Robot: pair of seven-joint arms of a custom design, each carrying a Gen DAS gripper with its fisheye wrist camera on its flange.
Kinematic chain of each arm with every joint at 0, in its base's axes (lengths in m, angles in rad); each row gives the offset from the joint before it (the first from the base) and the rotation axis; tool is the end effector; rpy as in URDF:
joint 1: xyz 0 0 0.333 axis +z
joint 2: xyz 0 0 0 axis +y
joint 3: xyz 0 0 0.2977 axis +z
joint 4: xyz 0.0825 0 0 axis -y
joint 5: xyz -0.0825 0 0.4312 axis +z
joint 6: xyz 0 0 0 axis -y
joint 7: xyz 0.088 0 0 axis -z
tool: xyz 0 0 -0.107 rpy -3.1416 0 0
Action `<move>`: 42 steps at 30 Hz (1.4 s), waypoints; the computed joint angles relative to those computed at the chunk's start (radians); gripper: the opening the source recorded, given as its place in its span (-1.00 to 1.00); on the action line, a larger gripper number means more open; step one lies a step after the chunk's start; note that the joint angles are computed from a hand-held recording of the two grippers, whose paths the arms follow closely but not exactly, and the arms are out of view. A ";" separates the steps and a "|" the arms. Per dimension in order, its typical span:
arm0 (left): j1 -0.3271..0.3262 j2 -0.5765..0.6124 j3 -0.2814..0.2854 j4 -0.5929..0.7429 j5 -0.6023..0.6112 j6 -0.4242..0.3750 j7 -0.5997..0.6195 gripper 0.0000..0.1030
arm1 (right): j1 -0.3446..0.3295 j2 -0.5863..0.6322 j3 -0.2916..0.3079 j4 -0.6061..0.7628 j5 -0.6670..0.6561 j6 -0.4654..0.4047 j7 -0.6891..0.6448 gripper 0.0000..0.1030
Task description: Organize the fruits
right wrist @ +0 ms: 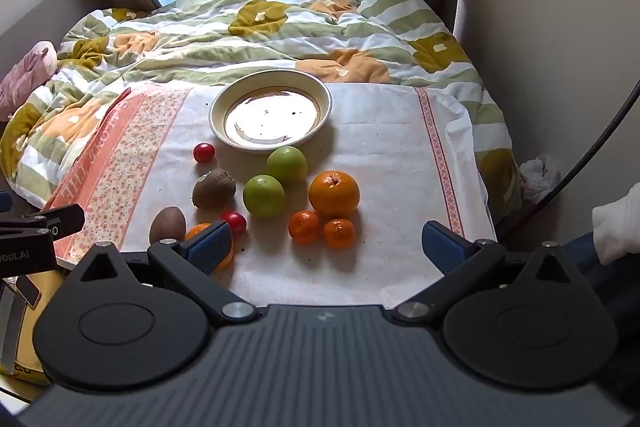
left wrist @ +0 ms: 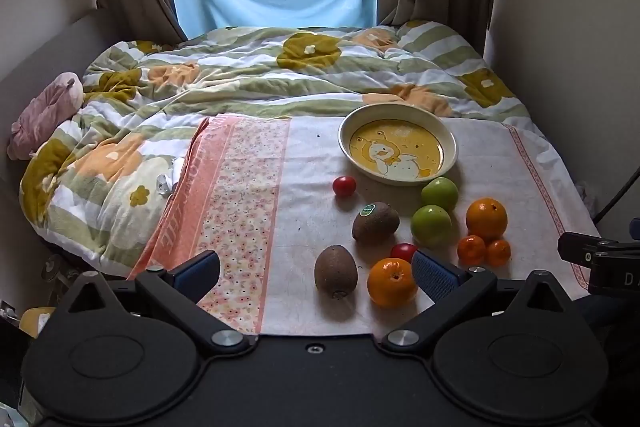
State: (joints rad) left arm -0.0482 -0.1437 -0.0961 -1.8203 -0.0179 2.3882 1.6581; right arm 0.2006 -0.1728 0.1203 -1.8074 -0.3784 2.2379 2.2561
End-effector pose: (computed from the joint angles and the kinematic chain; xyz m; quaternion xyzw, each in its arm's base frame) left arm 0.6063 -0.0921 0.6520 -0.5835 0.7338 -0.2540 0.2380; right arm 0.5704 0.1840 0.6586 -0.5883 0.7316 -0.2591 0.2272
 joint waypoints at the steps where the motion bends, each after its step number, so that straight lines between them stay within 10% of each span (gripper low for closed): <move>1: 0.000 0.004 0.000 0.006 -0.001 -0.010 -0.002 1.00 | 0.001 0.001 0.000 0.003 0.001 -0.006 -0.003 1.00; 42: 0.004 0.014 -0.003 0.017 0.021 0.012 -0.032 1.00 | 0.001 0.014 -0.006 0.005 0.004 0.031 -0.016 1.00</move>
